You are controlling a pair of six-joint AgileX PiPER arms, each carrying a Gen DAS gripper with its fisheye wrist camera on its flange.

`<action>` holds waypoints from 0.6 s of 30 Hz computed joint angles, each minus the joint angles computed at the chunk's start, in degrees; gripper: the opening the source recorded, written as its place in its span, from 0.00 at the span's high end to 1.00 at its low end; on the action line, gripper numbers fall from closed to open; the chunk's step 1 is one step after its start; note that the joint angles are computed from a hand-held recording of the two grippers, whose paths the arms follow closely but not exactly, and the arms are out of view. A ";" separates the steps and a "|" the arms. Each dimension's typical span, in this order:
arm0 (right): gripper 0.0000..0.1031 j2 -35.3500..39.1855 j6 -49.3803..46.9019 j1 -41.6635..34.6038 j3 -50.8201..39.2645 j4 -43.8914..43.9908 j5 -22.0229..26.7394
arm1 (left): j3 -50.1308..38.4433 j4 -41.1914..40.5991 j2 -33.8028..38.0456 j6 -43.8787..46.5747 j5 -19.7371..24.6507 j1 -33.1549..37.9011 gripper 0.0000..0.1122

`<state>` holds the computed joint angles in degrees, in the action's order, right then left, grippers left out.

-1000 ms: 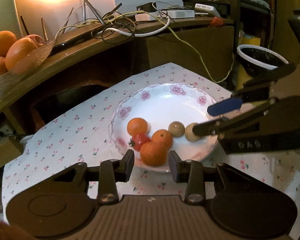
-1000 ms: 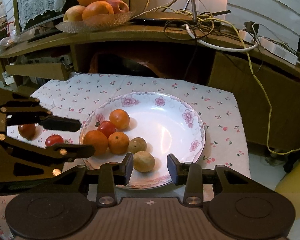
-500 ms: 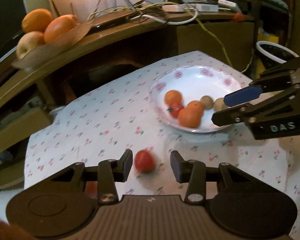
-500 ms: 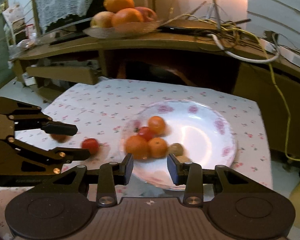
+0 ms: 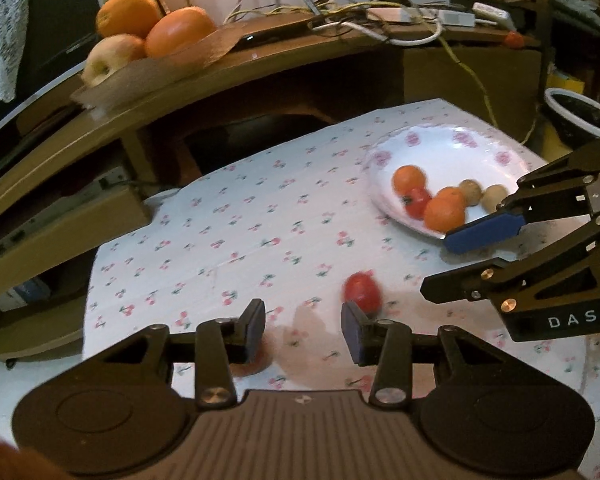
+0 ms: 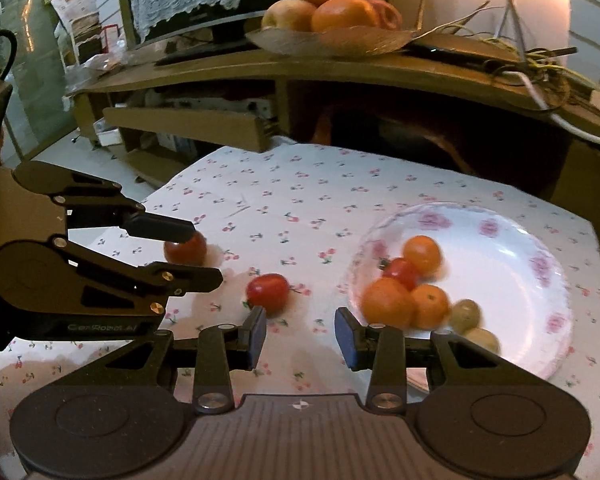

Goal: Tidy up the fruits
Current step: 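Grasp the dark red tomato with the left tool while the right tool grasps the red tomato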

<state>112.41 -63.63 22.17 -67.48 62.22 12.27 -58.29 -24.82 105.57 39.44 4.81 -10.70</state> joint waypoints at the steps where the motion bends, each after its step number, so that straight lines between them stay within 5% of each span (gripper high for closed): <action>1: 0.61 0.74 1.40 0.31 -0.90 -1.34 0.26 | -0.12 -1.50 0.29 1.68 0.07 0.66 0.57; 16: 0.61 9.21 20.30 3.66 -11.05 -17.82 2.18 | -2.72 -14.72 5.59 16.55 -0.76 5.24 0.57; 18: 0.60 10.04 21.51 3.83 -11.97 -18.91 2.23 | -3.21 -10.71 6.58 12.55 -0.87 5.12 0.57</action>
<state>122.45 -42.11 26.00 -79.45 43.30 14.50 -61.50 -35.53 112.15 51.99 3.94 -5.58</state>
